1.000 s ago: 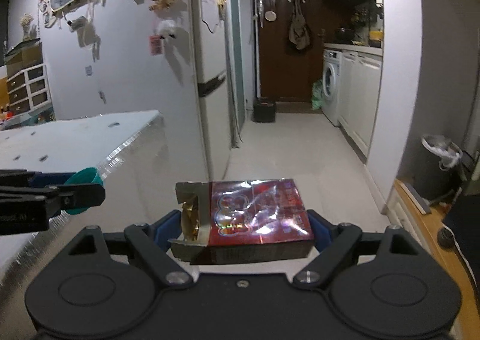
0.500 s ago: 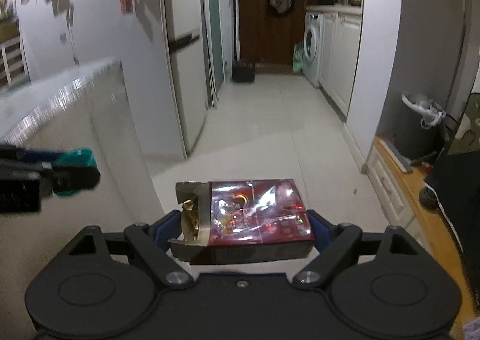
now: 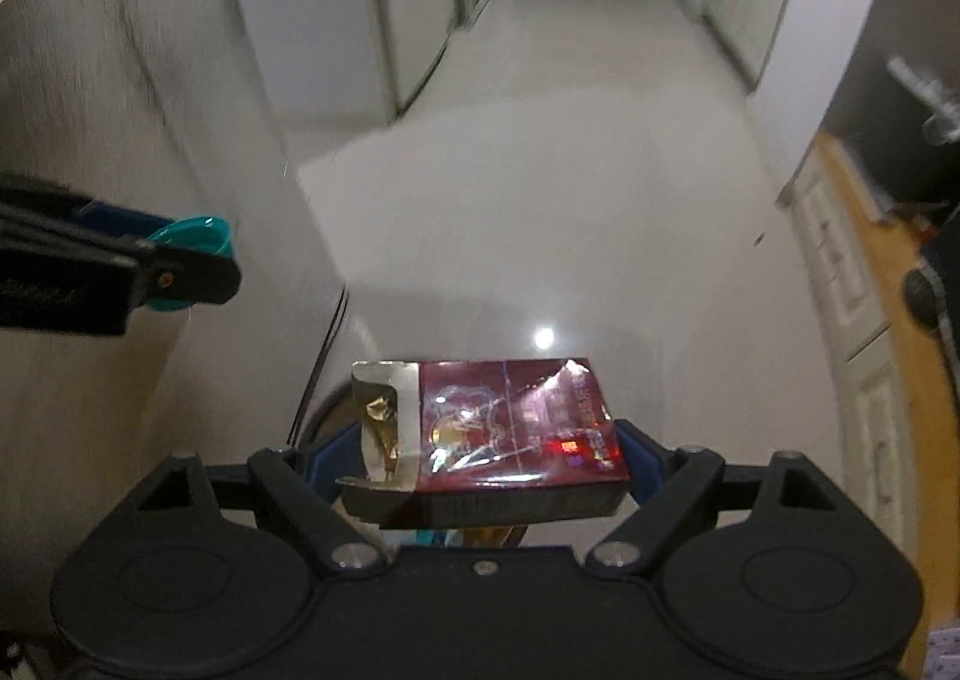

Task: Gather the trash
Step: 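Carry the red pack and teal cap over the yellow bin with both tools, then open both tools to drop the pack and cap into the bin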

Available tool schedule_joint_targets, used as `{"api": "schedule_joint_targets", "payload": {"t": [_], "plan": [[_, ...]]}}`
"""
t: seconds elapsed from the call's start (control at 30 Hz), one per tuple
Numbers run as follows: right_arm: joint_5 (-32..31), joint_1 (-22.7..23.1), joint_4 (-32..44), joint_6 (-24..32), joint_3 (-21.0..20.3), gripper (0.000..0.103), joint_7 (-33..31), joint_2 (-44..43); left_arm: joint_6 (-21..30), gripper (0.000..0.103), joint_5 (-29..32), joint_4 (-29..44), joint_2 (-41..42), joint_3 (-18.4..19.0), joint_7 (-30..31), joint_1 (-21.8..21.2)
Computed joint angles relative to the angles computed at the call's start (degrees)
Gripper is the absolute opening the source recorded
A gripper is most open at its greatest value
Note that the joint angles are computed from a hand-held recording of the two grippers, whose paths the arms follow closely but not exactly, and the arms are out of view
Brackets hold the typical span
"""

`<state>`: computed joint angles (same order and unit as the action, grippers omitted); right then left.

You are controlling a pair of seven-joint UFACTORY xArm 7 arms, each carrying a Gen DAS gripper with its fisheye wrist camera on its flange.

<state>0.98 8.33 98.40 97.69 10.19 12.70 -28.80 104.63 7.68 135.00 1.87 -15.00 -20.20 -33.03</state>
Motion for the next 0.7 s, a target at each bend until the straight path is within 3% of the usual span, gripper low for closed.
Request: {"api": "schedule_joint_targets", "payload": {"t": [0.2,0.47,0.7], "plan": [[2.31,1.01,-8.7,-1.23,-1.6,0.088,-1.59,-1.43,-5.24,0.05,-11.53,-14.19,-4.15,3.1,1.52,6.09],[3.62,2.0,-14.99,-3.03,-1.99,0.088,-3.16,-0.39,-6.62,0.05,-15.47,-25.79,-6.33,3.11,4.92,9.3],[4.53,3.31,-18.52,-5.65,-2.14,0.089,-4.86,0.63,-8.25,0.05,-16.56,-29.79,-6.46,2.76,9.13,9.58]]}}
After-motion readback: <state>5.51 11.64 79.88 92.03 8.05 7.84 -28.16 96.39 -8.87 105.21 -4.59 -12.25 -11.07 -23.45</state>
